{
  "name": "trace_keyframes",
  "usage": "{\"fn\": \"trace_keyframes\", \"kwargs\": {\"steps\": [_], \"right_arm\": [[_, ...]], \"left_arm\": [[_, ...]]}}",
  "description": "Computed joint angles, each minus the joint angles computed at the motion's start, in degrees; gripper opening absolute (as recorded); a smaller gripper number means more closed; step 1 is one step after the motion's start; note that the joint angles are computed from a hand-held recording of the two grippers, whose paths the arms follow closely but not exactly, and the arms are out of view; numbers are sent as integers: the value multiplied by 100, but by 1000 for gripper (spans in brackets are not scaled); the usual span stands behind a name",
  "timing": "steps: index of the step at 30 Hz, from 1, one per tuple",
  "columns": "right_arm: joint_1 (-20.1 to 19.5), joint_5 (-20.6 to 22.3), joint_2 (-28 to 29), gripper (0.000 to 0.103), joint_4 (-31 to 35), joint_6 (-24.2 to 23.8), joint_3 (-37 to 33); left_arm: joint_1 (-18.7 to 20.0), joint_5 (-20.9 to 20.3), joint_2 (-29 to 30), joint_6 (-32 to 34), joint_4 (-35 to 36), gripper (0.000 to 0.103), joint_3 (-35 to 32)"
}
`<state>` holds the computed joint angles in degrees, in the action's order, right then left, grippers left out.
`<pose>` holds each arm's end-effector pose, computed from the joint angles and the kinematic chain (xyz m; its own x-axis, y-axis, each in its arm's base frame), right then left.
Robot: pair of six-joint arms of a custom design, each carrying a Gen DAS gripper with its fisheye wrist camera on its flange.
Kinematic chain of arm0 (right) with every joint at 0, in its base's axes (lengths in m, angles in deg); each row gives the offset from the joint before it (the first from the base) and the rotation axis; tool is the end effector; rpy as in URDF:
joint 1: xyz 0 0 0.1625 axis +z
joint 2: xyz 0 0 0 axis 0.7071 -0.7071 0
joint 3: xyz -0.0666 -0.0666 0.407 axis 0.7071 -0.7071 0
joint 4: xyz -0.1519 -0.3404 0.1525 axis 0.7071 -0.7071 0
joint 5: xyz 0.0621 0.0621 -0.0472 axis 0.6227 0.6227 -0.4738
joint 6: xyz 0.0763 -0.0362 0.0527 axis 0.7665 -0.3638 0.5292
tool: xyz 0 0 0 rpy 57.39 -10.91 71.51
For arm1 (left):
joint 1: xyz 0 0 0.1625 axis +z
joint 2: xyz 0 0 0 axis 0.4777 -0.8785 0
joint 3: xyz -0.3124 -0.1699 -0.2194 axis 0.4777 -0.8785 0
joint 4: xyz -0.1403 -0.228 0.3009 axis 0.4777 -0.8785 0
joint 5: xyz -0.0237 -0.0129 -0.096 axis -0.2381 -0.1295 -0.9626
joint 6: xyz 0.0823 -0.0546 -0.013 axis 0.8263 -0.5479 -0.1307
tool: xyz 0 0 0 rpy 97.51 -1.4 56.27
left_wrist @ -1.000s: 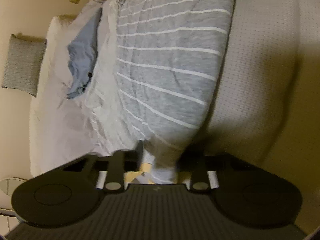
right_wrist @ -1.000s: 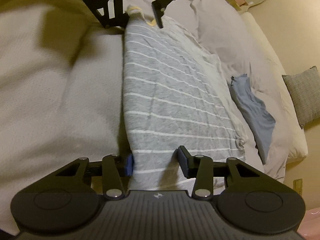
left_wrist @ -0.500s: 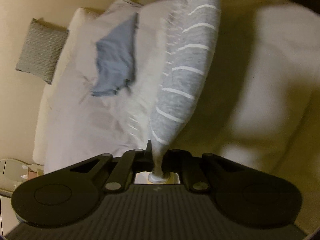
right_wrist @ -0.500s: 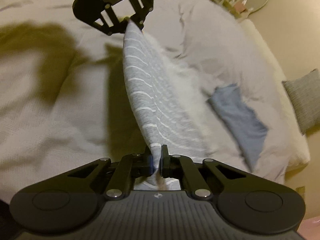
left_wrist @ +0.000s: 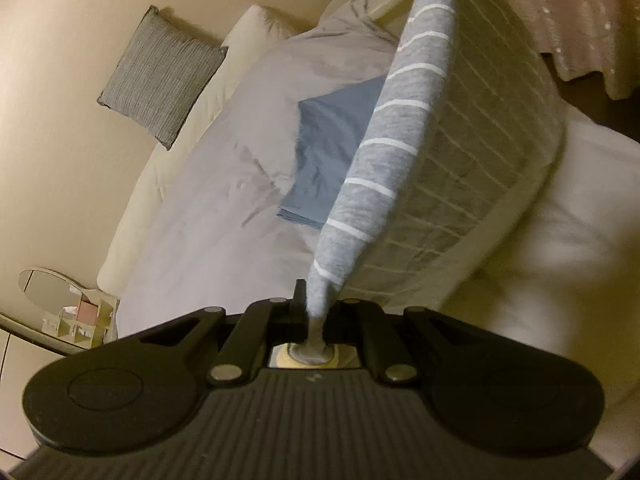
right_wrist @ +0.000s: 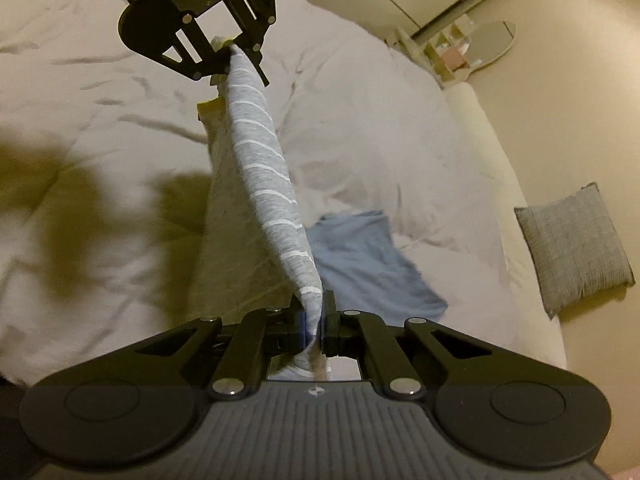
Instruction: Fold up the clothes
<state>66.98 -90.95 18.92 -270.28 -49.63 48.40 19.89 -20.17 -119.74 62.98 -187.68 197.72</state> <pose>0.2988 -0.5477 0.2831 0.2785 -0.5871 0.7601 -0.8986 0.1202 0.4220 -0.1709 -0.4921 0.4122 0.3630 0.6409 -0.6764 0.9100 -0.0876 0.4054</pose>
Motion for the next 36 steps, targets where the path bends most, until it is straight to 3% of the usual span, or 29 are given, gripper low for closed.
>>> {"fn": "trace_keyframes", "kwargs": {"steps": [5,9,12,15,16,18,19,22,25,28,36], "right_arm": [[-145,634,178,2,1452,-202,-1306],[-100,1146,856,2,2392,-417,-2949],[187,1407,1547,2,2959,-456,-4284],[182,1810,1998,2,3101,-704,-5199],[155,1911,2042,2,3331,-553,-5371],[-58,2322,1910,3,4159,244,-5311],[-137,2296,1861,3,4277,410,-5158],[-490,2268,1592,3,4086,425,-4107],[-772,1947,1461,1,4114,379,-3184],[-926,1707,1305,1,3896,268,-2364],[-980,1587,829,14,2831,37,-1202]], "left_arm": [[-5,372,1112,-52,-447,4,-913],[32,590,2117,231,-951,4,-1999],[43,643,2842,482,-1420,4,-2837],[77,664,3295,557,-1749,4,-3157],[88,675,3431,557,-1838,4,-3229],[160,742,3555,308,-1698,4,-3046],[218,759,3610,221,-1719,4,-2877],[484,909,3826,-167,-1633,4,-2240],[675,966,3979,-756,-1263,5,-1882],[713,972,4028,-601,-1923,6,-1562],[694,881,3945,-178,-2153,15,-1500]]}}
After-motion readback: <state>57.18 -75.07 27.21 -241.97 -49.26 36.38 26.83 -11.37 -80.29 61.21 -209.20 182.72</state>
